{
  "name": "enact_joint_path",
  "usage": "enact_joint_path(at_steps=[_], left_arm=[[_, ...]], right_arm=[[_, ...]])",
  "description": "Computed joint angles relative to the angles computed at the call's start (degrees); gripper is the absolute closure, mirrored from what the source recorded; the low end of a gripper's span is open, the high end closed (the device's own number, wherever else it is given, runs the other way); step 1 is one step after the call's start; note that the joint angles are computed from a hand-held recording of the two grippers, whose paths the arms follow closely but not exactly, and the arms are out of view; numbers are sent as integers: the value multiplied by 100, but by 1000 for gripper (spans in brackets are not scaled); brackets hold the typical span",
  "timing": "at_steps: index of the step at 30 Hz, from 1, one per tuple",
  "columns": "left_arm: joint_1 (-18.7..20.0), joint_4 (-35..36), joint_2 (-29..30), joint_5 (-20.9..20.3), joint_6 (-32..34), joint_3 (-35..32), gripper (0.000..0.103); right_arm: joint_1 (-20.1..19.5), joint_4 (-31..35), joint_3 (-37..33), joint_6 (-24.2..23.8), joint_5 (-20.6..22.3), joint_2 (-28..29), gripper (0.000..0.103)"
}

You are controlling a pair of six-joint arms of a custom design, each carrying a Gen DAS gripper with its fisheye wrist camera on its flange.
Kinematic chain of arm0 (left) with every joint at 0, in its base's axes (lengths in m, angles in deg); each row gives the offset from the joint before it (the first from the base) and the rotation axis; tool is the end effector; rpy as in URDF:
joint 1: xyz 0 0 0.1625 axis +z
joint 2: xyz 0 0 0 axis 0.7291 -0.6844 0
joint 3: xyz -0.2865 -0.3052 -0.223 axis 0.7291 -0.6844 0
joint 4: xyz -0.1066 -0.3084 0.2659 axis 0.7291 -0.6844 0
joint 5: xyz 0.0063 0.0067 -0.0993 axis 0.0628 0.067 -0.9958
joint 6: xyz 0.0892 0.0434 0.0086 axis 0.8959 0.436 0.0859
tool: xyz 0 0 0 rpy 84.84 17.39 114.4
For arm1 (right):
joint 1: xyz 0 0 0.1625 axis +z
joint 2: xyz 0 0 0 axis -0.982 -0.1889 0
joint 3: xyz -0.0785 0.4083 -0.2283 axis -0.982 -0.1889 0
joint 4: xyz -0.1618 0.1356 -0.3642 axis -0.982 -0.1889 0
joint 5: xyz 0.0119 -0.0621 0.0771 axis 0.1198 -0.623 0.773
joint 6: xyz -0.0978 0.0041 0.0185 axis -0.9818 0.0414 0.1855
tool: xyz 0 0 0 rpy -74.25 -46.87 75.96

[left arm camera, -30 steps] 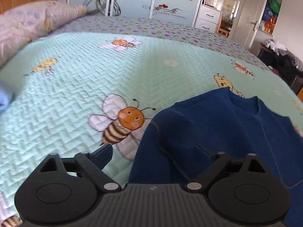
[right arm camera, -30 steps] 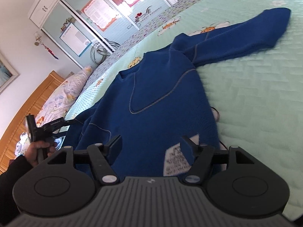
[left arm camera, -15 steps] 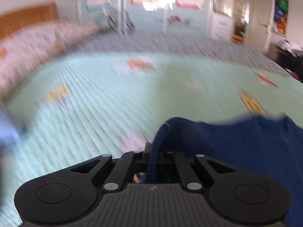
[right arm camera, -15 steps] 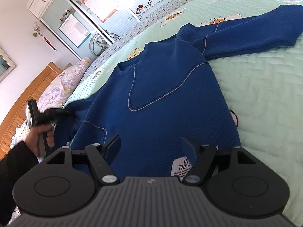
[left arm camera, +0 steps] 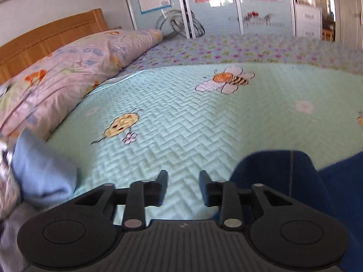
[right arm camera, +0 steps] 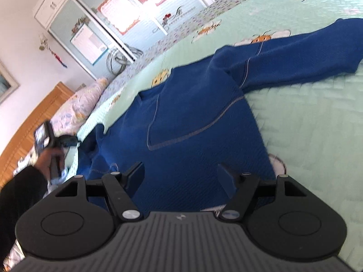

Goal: Fold clothes

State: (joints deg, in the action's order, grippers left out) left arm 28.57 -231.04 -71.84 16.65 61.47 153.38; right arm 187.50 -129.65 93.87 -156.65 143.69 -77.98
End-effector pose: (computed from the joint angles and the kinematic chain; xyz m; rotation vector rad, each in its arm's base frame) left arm -0.0072 -0.7956 0.2699 0.6946 2.0714 -0.8973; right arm 0.1942 -0.3504 0.0014 -0.3802 -2.3798 1.6105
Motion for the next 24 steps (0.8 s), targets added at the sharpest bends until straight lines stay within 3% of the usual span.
enact_joint_path(at_steps=[7, 12, 14, 16, 18, 21, 24], left_arm=[[64, -768, -1338, -886, -720, 2160, 43], [157, -1121, -1965, -1457, -1223, 3401, 40], [215, -1164, -2172, -1811, -1431, 3812, 35], [247, -1310, -2337, -2266, -1532, 4172, 34], [189, -1637, -2422, -2563, -1478, 4508, 27], [-193, -2645, -2222, -2282, -971, 4985, 11], [-541, -3739, -1810, -2186, -46, 5352, 2]], right_arm=[[-4, -649, 362, -504, -78, -380, 27], [-405, -697, 635, -1372, -735, -1034, 16], [-770, -352, 658, -1754, -1299, -1438, 15], [-1283, 245, 550, -2039, -2086, -1868, 15], [-1831, 914, 323, -2267, -2906, -2210, 15], [-2496, 2032, -324, -2589, -3744, -2384, 15], [-2859, 3262, -1272, -2770, -3840, -2136, 15]])
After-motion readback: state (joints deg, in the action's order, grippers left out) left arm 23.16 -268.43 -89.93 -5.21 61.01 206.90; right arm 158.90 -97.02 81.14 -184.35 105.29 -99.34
